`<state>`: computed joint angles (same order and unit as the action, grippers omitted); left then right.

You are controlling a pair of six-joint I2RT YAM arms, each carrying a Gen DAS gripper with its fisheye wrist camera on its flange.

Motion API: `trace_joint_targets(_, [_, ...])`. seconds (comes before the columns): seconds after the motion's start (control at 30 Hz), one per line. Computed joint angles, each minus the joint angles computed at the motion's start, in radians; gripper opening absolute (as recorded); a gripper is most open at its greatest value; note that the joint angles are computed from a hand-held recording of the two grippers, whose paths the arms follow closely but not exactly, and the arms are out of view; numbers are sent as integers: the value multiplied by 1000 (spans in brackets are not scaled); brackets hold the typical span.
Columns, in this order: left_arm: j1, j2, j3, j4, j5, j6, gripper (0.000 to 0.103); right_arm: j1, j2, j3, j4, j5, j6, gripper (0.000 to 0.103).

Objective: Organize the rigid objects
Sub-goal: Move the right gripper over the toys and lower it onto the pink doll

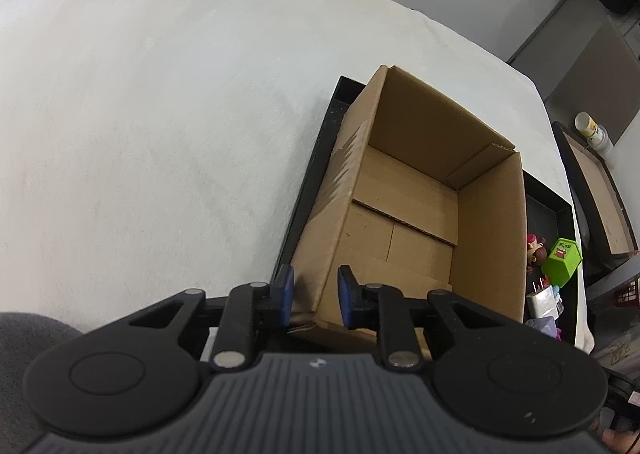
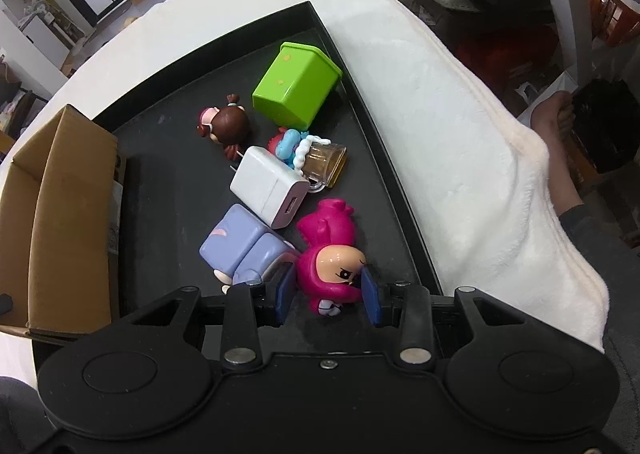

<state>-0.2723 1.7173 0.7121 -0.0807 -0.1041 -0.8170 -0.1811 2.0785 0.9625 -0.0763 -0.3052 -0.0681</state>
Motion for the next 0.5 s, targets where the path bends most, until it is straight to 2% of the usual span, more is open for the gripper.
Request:
trace_joint_targets(0.07, [2, 7, -5, 7, 9, -8, 18, 3, 0, -3, 17, 1, -1, 36])
trace_joint_targets(0.5, [-42, -9, -66, 81, -16, -44, 17, 9, -94, -75, 45, 9, 11, 33])
